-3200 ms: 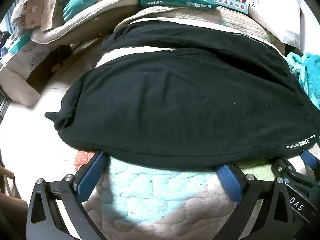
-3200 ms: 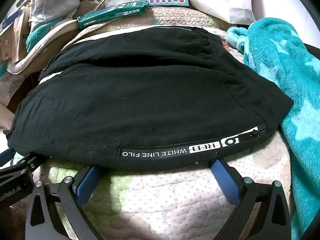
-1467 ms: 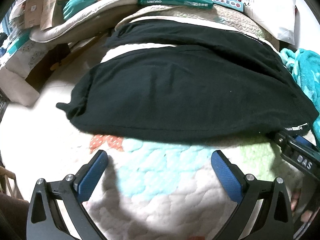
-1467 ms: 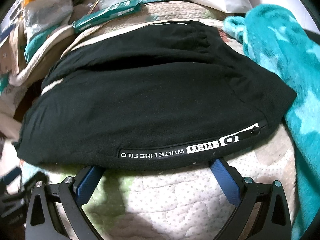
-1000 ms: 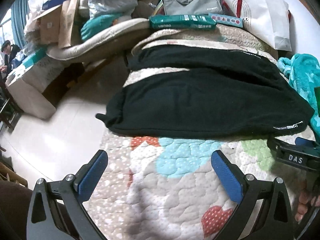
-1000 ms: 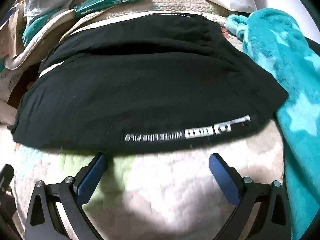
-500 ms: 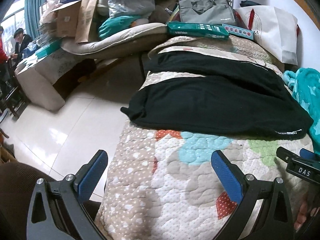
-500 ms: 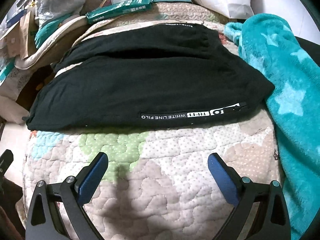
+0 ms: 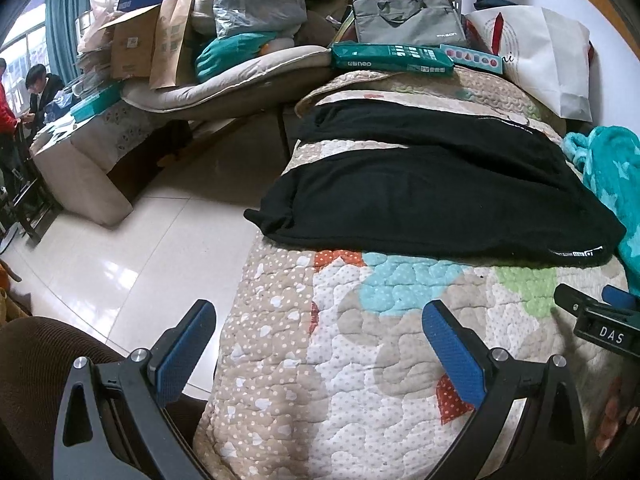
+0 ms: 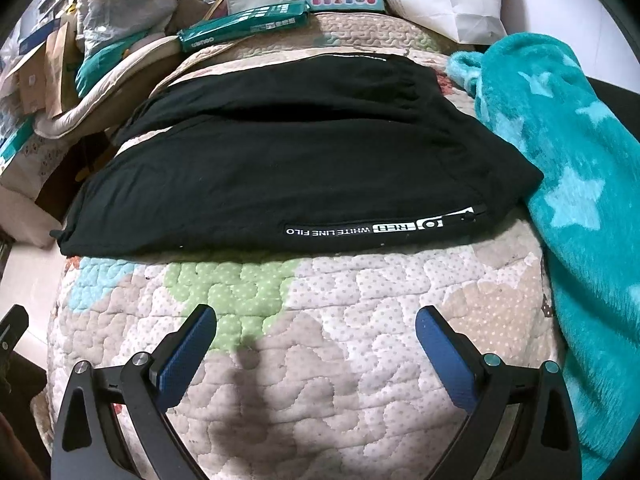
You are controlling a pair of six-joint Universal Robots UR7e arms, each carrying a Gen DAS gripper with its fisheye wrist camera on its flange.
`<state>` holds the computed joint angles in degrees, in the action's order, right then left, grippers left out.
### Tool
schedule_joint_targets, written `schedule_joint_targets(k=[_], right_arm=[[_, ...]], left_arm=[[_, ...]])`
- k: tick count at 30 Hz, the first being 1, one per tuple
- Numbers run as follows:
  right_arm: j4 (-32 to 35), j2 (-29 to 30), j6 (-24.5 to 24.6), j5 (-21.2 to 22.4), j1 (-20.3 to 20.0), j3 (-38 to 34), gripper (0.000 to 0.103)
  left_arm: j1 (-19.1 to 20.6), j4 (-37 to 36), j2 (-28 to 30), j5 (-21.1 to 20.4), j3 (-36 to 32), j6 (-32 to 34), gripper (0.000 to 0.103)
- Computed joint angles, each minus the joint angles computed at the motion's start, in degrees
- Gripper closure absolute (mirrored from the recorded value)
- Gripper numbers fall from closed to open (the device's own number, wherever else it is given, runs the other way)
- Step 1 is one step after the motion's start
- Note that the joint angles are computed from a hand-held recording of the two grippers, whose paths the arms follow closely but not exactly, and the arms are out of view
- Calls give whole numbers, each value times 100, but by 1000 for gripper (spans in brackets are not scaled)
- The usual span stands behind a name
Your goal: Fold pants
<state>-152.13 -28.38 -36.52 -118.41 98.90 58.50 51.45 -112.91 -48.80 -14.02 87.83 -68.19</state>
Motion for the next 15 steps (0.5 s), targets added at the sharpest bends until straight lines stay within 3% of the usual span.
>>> schedule_joint_targets(k=[15], right_arm=[[-345, 8, -531, 121, 71, 239, 2]], left_arm=[[128, -1043, 89, -433, 32, 753, 0]])
